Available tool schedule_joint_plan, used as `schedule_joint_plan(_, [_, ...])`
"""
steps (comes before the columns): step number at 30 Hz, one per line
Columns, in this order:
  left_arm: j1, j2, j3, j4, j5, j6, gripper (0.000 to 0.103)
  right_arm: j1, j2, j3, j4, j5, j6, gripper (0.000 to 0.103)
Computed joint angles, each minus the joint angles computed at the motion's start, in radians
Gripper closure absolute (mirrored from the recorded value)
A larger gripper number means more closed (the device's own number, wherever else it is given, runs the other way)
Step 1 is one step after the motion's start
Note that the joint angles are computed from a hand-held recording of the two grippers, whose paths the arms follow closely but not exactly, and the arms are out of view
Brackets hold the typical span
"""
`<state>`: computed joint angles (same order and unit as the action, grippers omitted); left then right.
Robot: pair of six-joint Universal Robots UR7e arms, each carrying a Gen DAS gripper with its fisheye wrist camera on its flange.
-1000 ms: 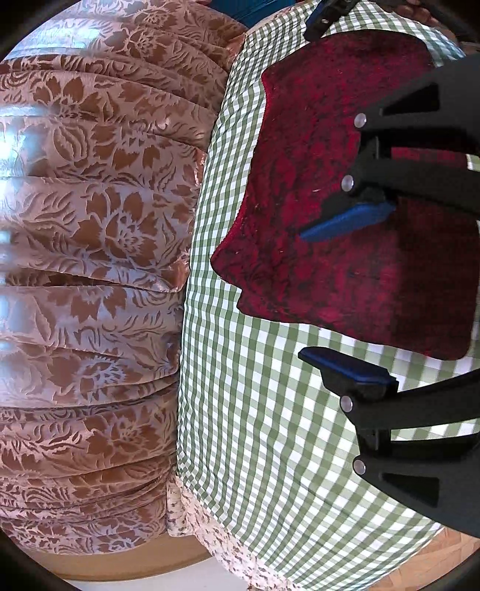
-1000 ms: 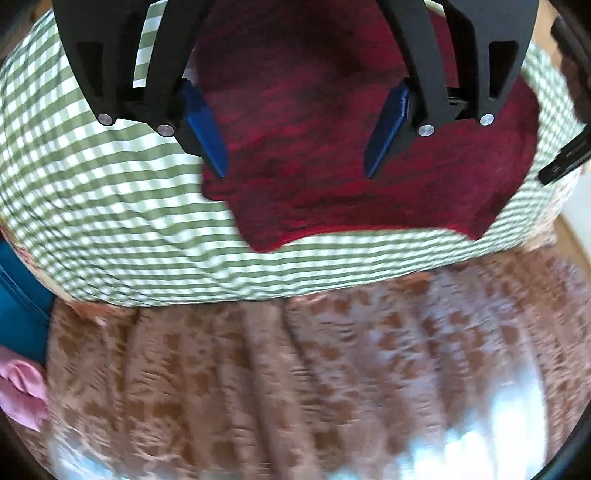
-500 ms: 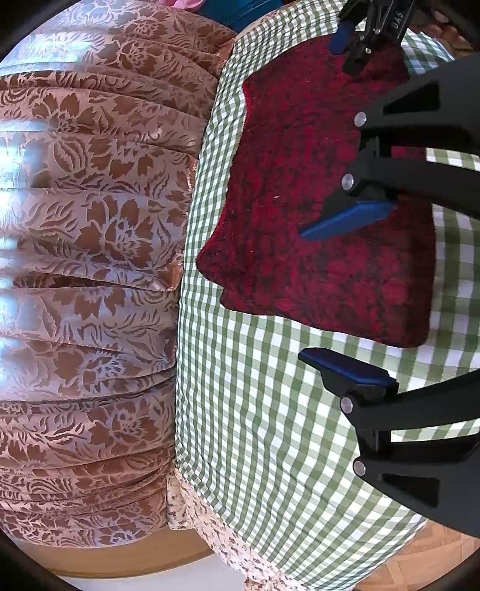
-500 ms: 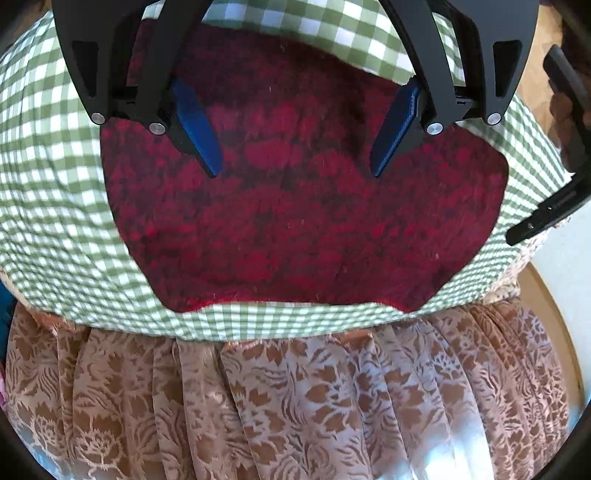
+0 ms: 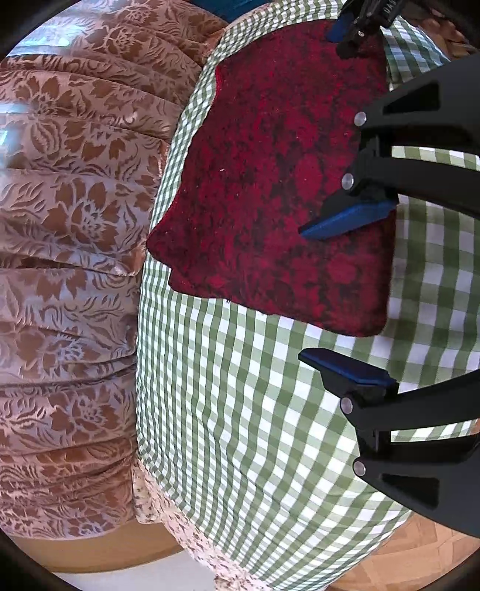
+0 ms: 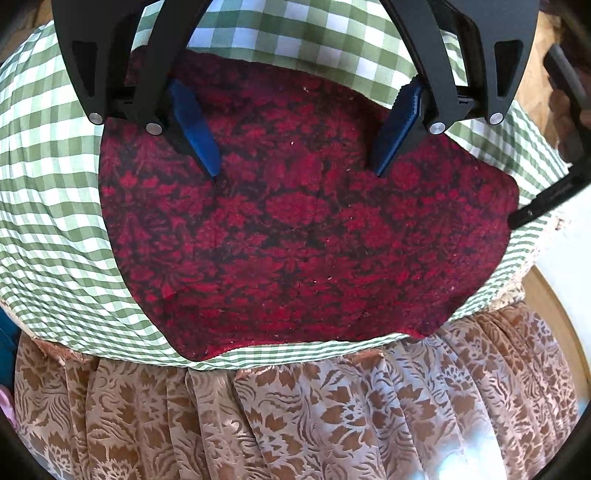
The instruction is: Fold small clothes
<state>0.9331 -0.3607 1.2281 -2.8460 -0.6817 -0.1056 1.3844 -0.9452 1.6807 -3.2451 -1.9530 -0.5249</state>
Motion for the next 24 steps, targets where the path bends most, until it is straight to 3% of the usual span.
schedule_joint_plan(3, [-0.006,-0.014,0.034,-0.044,0.0,0.023,0.041,-0.009,-0.041,0.033,0.002,0.053,0.021,0.02])
schedule_joint_plan(6, [-0.018,-0.014,0.051,-0.089,-0.003,0.078,0.039,-0.022,-0.085,0.082,-0.069,0.088,0.035,0.02])
schedule_joint_plan(9, [-0.028,0.011,0.025,-0.075,0.017,0.126,0.038,-0.031,-0.106,0.102,-0.134,0.069,0.037,0.02])
schedule_joint_plan(13, [-0.025,0.031,-0.017,0.079,0.038,0.035,0.038,-0.051,-0.114,0.085,-0.073,-0.002,0.089,0.02])
schedule_joint_plan(16, [-0.034,0.027,-0.001,0.036,0.033,0.061,0.038,-0.081,-0.124,0.084,0.0,-0.012,0.17,0.02])
schedule_joint_plan(22, [-0.057,0.028,-0.007,-0.025,0.02,0.132,0.036,-0.14,-0.18,0.112,0.06,0.116,0.239,0.02])
schedule_joint_plan(24, [-0.064,0.039,-0.022,-0.039,0.017,0.157,0.036,-0.16,-0.205,0.122,0.073,0.19,0.255,0.017])
